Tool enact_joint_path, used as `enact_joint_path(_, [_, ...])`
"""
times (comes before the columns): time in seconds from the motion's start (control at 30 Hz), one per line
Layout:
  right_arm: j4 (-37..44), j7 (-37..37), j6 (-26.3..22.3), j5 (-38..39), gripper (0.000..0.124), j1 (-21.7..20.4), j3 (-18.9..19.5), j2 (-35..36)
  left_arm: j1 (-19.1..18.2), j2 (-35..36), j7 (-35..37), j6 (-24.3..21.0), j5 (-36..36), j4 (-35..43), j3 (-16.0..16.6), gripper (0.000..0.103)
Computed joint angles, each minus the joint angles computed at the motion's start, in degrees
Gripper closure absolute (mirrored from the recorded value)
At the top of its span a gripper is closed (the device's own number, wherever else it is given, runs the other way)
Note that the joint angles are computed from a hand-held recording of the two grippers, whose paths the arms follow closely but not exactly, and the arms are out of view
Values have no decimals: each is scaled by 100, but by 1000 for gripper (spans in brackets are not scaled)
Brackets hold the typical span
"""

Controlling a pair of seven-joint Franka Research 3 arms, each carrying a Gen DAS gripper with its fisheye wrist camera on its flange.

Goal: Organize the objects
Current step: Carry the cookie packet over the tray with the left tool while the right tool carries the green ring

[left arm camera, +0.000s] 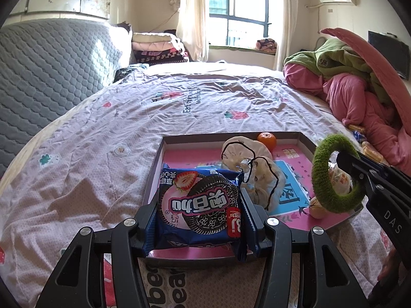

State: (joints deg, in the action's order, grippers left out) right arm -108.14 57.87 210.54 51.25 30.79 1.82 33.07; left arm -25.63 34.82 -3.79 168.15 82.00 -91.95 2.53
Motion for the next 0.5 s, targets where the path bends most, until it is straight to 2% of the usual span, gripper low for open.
enact_joint_path(0.37, [164,-46,-198,145,109,65,-110,125,13,301,762,-144,-792,248,4,47])
enact_joint_path(0.5, [302,-243,-389,392,109,231,-289,213,-104,337,783,-110,-906,258,165,47])
